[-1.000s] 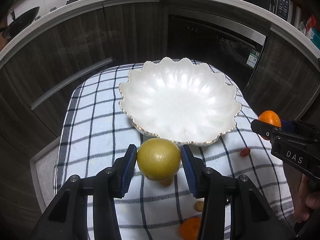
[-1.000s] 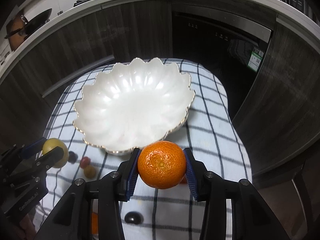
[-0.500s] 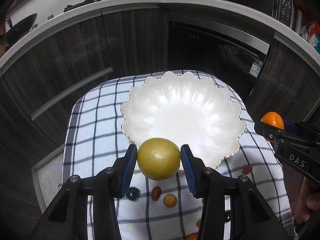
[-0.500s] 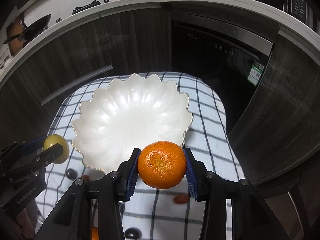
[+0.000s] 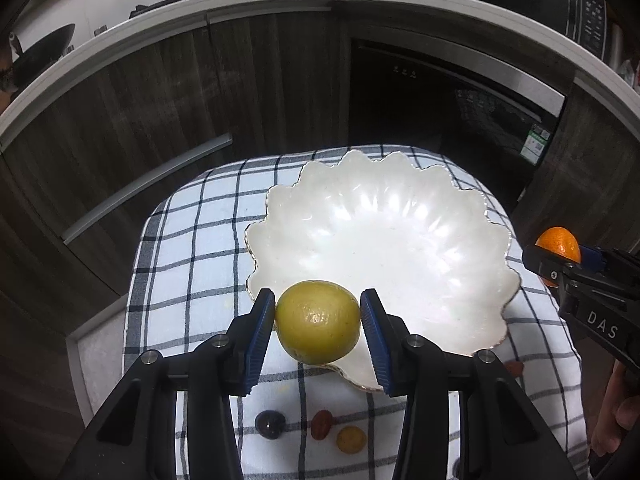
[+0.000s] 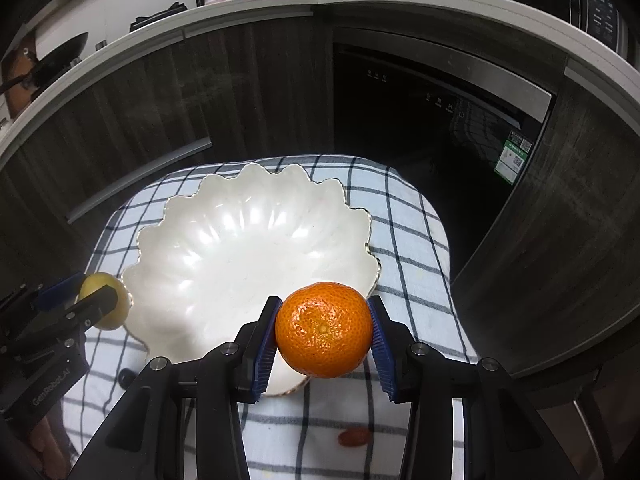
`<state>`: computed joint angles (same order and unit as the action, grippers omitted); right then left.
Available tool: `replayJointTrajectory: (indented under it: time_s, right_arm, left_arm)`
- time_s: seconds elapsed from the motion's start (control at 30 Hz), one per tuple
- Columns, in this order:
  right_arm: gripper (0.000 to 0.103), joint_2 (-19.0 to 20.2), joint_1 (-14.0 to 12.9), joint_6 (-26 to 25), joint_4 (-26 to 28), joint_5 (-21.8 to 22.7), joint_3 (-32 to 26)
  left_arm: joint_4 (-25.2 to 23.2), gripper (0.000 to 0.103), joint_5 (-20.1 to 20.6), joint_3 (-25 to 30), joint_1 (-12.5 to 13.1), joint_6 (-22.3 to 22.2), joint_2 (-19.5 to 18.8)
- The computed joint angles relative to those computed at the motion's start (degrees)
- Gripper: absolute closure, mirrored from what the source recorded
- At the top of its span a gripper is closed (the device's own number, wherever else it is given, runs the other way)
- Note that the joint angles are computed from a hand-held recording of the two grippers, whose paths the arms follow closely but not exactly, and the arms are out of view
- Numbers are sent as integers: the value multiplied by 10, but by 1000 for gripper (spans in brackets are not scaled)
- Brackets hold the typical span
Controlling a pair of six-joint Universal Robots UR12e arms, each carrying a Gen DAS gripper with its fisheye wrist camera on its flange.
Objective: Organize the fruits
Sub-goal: 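Carry the plum with the left tool while the right tool carries the mandarin to the bowl, then open the left tool over the bowl while the right tool releases the mandarin inside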
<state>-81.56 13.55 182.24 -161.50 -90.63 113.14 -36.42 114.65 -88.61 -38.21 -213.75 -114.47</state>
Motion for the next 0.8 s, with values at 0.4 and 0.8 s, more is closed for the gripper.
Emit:
replayJointTrajectory:
  time_s: [0.4,0.8]
  right_arm:
    - [59,32,2,4,15,-5,-21]
    - [59,54,0,1,32,11,-41]
  left_arm:
    - [-3,81,-10,8,9,0,-17]
    - [21,70,5,20,13,15,-27]
